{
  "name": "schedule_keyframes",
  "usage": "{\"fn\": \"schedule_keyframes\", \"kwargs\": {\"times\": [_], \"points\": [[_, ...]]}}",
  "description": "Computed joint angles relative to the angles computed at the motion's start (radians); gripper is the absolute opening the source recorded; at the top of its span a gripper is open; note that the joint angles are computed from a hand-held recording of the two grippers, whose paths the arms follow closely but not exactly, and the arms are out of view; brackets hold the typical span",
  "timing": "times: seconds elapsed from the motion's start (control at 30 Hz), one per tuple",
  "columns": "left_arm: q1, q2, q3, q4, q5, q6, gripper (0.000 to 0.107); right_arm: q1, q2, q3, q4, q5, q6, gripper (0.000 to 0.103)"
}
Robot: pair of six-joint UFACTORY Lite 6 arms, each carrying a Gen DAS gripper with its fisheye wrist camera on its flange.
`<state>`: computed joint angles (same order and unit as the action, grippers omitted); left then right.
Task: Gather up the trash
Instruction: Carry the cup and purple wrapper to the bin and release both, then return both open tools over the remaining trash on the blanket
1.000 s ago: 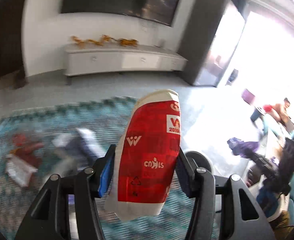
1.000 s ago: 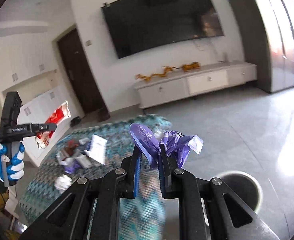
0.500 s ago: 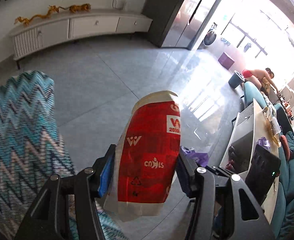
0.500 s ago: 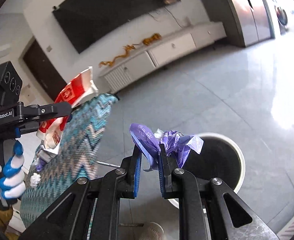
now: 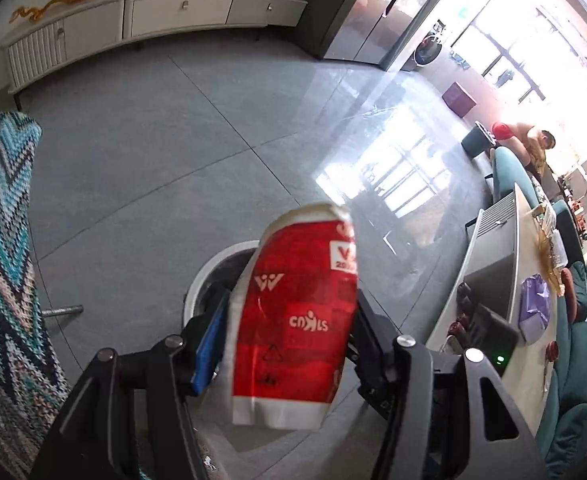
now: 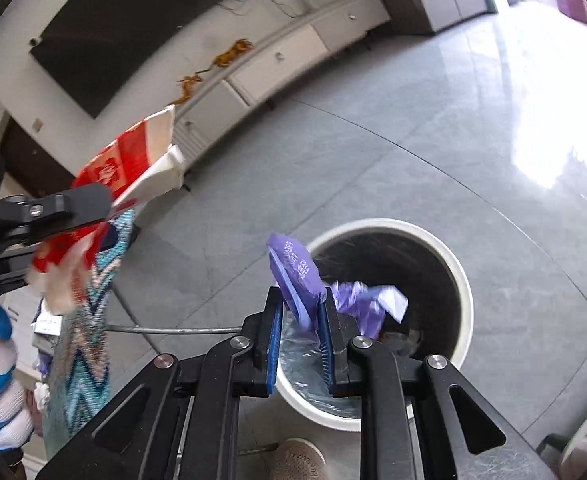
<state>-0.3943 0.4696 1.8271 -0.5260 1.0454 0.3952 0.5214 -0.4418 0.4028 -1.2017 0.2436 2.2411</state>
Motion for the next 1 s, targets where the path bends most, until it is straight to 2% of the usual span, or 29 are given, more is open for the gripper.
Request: {"fn": "schedule_keyframes", "kwargs": {"times": [0.03,0.1,0.23,0.33,0.47,0.53,0.63,0.83,0.93,1.0], "points": [[0.001,-0.002,-0.003,-0.007,0.004,0.006,0.059,-0.008,0.001,-0.012,-0.021,-0.01,0.032,0.032],[0.013,-0.013,-0.006,-0.02,0.017,0.027,0.059,-0.016,0.002,-0.023,-0.034,-0.018,0.055,0.039],[0.056,-0.07,-0.05,-0.055,0.04,0.067,0.059,0.029,-0.008,-0.015,0.003,0.023,0.058,0.041],[0.088,-0.146,-0.106,-0.058,0.018,0.101,0.059,0.076,-0.02,0.002,0.028,0.066,0.059,0.041],[0.179,-0.309,-0.222,-0.101,-0.051,0.186,0.059,0.16,-0.02,0.104,0.152,0.181,-0.065,0.041],[0.252,-0.365,-0.235,-0.136,-0.04,0.234,0.059,0.194,0.0,0.188,0.19,0.243,-0.13,0.041],[0.377,-0.422,-0.216,-0.169,0.024,0.318,0.059,0.264,0.048,0.326,0.214,0.349,-0.193,0.041],[0.735,-0.418,-0.083,-0.248,0.275,0.512,0.059,0.464,0.225,0.681,0.197,0.589,-0.277,0.041],[0.95,-0.363,0.024,-0.306,0.391,0.627,0.059,0.569,0.344,0.883,0.178,0.7,-0.316,0.041],[1.12,-0.261,0.181,-0.36,0.495,0.688,0.059,0.625,0.419,1.009,0.171,0.767,-0.349,0.041]]}}
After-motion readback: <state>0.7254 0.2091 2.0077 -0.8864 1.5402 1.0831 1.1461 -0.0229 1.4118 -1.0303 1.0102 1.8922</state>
